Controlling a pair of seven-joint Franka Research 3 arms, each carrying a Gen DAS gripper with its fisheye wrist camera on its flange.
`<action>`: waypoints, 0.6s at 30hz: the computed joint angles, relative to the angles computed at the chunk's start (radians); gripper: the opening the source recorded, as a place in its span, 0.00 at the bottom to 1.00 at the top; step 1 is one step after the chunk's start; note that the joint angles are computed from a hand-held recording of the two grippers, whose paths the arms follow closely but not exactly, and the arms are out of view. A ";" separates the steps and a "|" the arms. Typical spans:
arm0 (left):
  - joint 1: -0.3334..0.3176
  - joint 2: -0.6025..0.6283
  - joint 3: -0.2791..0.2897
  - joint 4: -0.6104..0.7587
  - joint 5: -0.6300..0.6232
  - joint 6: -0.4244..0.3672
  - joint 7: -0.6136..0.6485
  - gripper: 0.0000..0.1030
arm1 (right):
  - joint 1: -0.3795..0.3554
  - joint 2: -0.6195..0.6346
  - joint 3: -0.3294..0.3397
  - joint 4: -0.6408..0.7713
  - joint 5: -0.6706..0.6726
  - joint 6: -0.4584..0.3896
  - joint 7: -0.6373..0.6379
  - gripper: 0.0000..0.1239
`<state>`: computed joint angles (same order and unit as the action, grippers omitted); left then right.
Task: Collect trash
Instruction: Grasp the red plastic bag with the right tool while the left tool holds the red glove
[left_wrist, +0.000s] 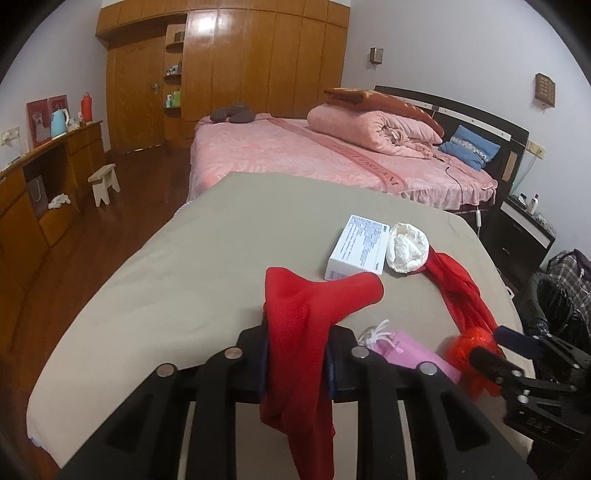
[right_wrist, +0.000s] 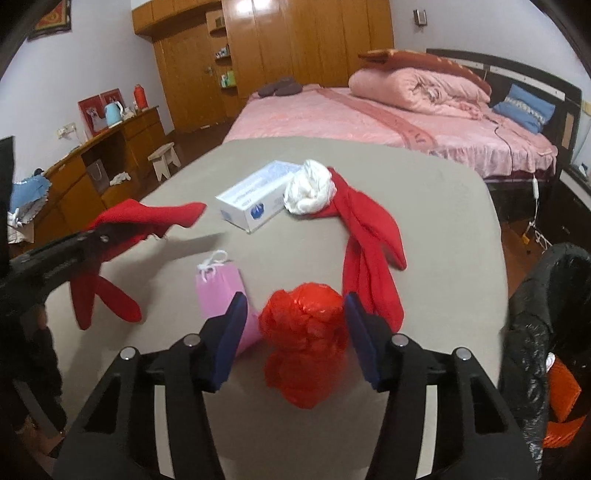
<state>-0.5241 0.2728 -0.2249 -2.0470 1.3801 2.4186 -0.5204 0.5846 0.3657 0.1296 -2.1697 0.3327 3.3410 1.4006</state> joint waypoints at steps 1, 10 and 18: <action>0.001 0.001 0.000 0.001 -0.001 0.004 0.001 0.22 | 0.022 0.006 -0.024 0.009 0.006 -0.016 0.000 0.43; -0.007 -0.008 -0.003 -0.005 -0.002 0.001 -0.001 0.22 | -0.097 0.011 0.088 0.005 -0.029 -0.050 -0.005 0.34; -0.017 -0.028 -0.017 0.003 0.005 -0.033 0.007 0.22 | -0.250 -0.078 0.226 -0.079 -0.103 0.052 0.051 0.34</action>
